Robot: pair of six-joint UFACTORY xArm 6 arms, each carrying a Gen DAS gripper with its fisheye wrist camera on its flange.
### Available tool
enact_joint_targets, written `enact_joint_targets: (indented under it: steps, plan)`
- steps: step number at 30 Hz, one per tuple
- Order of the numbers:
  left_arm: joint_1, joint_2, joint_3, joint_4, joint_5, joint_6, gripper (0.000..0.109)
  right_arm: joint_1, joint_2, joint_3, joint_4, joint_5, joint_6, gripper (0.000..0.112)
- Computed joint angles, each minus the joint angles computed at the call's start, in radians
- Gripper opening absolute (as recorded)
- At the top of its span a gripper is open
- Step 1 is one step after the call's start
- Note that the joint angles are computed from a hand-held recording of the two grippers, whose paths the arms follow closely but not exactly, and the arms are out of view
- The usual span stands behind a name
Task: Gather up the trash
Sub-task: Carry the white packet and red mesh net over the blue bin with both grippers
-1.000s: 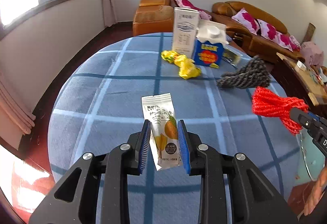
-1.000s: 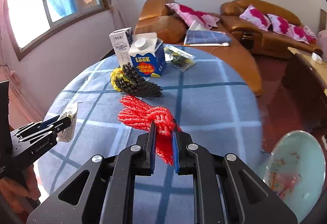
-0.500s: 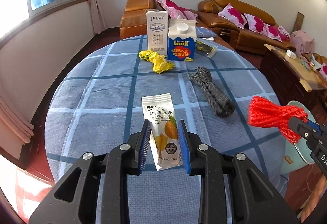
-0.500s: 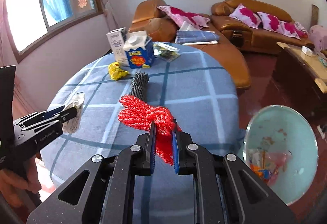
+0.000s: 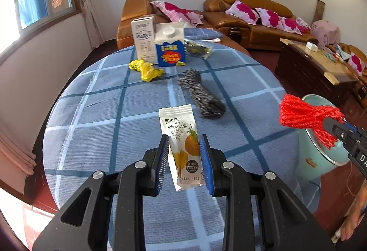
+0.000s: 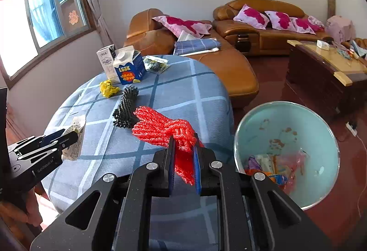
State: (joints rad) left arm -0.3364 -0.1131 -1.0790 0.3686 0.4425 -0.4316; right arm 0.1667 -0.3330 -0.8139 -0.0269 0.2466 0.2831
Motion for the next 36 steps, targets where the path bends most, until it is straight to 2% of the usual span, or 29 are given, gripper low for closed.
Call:
enact_joint_targets:
  steps: [11,18,36]
  plan:
    - [-0.056,-0.01,0.0,0.046,0.005,-0.022,0.028,-0.038,-0.061,0.056,-0.036,-0.013,0.041,0.014]
    - [-0.088,0.0,-0.015,0.075,0.005,-0.041,0.028,-0.078,-0.087,0.088,-0.012,-0.015,0.03,0.014]
    - [-0.199,0.152,-0.179,0.102,0.009,-0.013,0.028,-0.209,-0.123,0.13,-0.153,-0.021,0.15,0.014]
